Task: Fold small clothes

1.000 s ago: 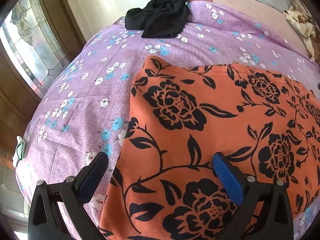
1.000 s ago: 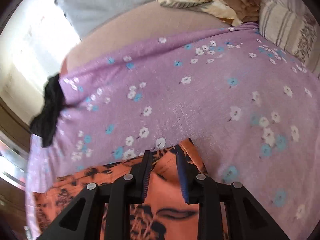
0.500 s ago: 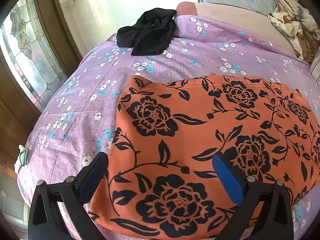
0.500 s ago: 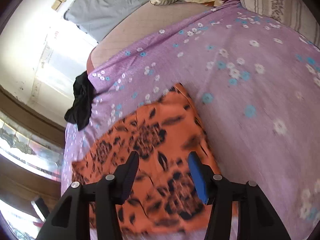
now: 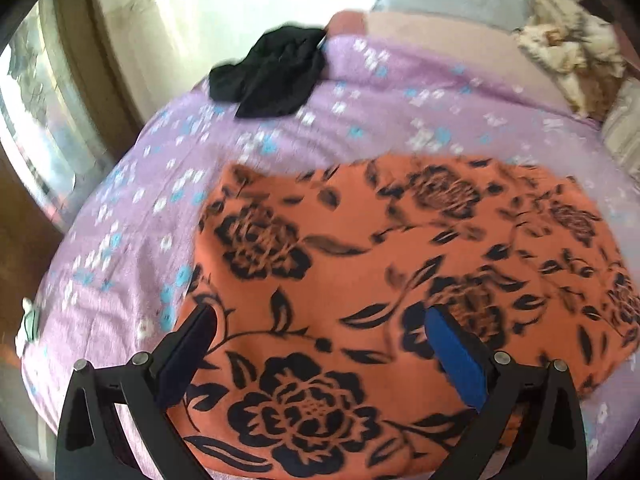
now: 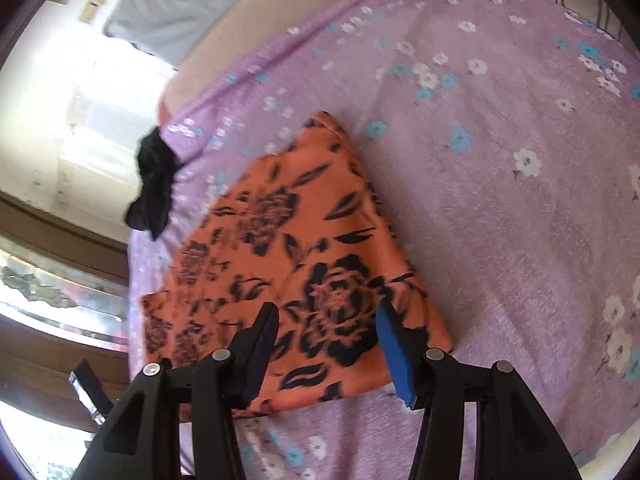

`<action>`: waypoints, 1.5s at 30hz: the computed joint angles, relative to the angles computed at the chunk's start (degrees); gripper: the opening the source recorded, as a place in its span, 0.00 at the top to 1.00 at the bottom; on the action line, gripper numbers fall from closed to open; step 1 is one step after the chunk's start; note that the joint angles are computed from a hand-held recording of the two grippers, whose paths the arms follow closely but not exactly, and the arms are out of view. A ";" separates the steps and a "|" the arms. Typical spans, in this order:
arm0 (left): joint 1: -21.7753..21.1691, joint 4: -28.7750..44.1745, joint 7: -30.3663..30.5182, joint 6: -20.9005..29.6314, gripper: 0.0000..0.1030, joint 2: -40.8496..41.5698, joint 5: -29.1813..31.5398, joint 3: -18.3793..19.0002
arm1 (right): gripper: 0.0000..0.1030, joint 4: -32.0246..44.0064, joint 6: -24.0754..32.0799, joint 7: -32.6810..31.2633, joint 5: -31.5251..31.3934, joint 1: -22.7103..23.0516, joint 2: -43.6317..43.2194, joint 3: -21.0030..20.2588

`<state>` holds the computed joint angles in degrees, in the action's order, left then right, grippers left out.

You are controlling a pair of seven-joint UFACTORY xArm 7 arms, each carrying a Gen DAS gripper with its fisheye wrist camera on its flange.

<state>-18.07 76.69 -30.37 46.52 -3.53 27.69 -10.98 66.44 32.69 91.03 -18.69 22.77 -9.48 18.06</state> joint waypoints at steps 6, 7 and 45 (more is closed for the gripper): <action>-0.35 -4.38 5.03 -2.17 0.00 0.57 -5.68 0.47 | 0.47 4.27 4.57 -1.97 0.50 3.27 6.12 0.78; 0.04 -6.50 5.07 -5.52 0.00 -0.39 -7.62 1.15 | 0.48 4.13 4.65 -1.22 -0.58 3.99 6.01 0.59; 3.12 -16.71 16.46 -13.00 0.00 -8.64 -14.86 -0.40 | 0.44 8.95 19.02 -3.79 3.41 -6.89 -18.02 19.30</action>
